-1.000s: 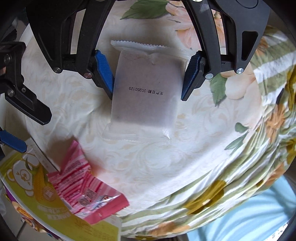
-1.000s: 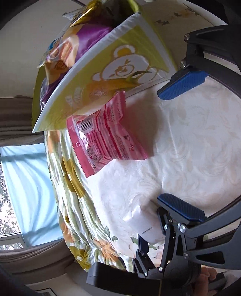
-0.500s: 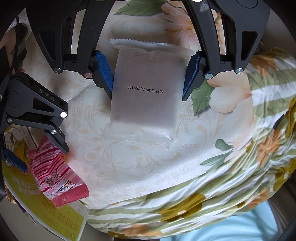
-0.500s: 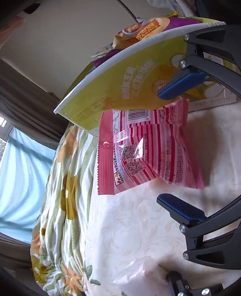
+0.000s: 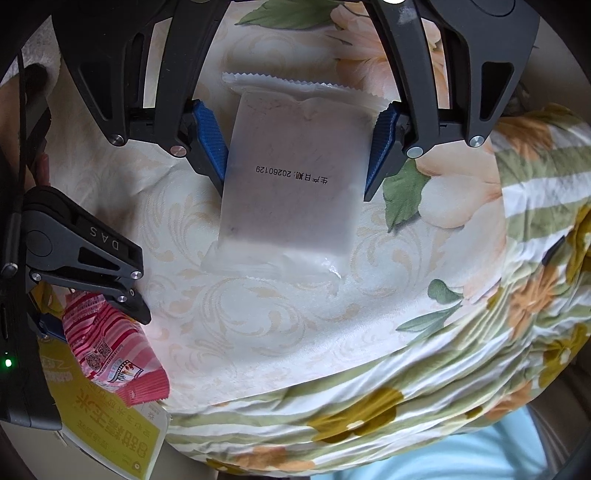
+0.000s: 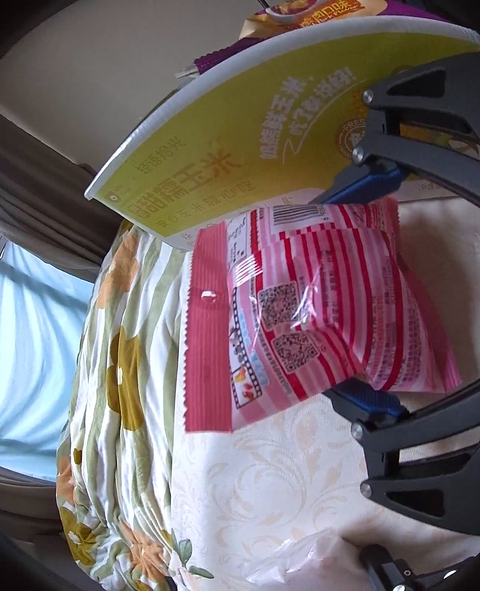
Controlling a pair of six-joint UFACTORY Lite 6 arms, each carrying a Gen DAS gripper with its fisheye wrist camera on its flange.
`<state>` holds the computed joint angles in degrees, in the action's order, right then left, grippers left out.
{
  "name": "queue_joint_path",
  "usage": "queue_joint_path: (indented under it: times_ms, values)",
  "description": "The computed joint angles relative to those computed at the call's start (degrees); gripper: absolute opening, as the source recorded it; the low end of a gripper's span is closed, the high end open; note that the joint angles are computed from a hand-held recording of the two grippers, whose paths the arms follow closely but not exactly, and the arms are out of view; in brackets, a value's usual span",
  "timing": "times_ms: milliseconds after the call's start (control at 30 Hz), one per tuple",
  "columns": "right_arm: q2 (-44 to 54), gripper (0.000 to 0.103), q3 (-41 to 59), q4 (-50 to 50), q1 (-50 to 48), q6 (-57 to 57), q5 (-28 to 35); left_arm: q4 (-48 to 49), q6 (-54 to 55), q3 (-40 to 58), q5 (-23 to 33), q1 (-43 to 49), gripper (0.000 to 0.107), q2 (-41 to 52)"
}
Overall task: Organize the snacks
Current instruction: 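Grasp the white pouch with the left tool while the right tool grasps the pink bag, then carry both bags into the cardboard box and open both tools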
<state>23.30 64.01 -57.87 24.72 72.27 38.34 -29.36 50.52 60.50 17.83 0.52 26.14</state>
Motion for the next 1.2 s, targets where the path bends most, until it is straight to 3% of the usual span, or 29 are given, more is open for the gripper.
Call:
queue_joint_path:
  times_ms: [100,433,667,900,1100,1200]
  values:
    - [-0.7,0.067,-0.6,1.5,-0.4,-2.1,-0.5,0.5,-1.9,-0.5,-0.2,-0.7,0.063,-0.4]
    - [-11.6,0.064,-9.8,9.9,2.3,-6.6,-3.1,-1.8,-3.2,-2.9,1.4,-2.1,0.061,-2.6]
    - [-24.0,0.063,-12.3,28.1,-1.4,-23.9,-5.5,1.0,-10.1,-5.8,6.4,-1.4,0.061,-11.6]
    - [-38.4,0.063,-6.2,53.3,-9.3,-52.6,1.2,12.4,-27.0,-1.4,17.4,-4.1,0.061,-26.2]
    - [-41.6,0.063,5.0,70.6,-28.0,-77.2,11.4,16.5,-40.6,14.1,24.3,-14.3,0.061,-24.5]
    - [-39.6,0.063,11.7,77.3,-40.5,-90.0,17.5,21.2,-50.1,25.7,26.5,-22.4,0.061,-18.6]
